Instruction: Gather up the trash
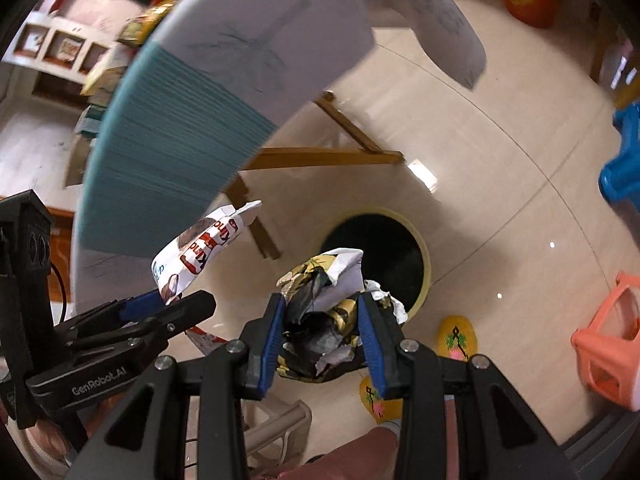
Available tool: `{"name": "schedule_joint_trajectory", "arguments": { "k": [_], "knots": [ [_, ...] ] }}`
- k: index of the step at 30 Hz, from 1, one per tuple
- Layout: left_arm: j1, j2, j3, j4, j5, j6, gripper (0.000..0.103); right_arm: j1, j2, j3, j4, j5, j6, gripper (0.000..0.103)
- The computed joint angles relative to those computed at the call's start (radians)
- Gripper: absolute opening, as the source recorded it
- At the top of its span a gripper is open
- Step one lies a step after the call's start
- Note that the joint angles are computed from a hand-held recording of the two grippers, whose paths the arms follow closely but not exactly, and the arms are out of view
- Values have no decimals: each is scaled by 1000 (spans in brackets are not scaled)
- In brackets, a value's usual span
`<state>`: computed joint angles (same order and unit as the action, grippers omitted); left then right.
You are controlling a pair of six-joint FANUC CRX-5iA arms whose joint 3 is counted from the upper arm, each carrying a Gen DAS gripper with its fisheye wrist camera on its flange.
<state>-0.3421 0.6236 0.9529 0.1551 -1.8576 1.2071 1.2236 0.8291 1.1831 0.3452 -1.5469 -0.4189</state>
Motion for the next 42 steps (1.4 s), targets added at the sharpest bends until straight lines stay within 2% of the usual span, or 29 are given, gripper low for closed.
{"name": "schedule_joint_trajectory", "arguments": {
  "k": [5, 10, 12, 16, 30, 42],
  "knots": [
    [-8, -14, -119, -26, 100, -25, 58, -11, -42, -167, 12, 95, -62, 37],
    [-5, -26, -199, -44, 180, -33, 58, -26, -53, -250, 16, 152, -77, 37],
    [-10, -21, -207, -52, 188, -31, 60, -27, -59, -276, 19, 169, -84, 37],
    [-9, -28, -225, -49, 213, -6, 85, -28, -64, -305, 18, 190, -92, 37],
    [6, -80, -229, -60, 263, 8, 86, -37, -29, -241, 13, 170, -45, 37],
    [49, -135, -235, -60, 258, 57, 86, -64, 58, -61, -2, 136, 65, 41]
  ]
}}
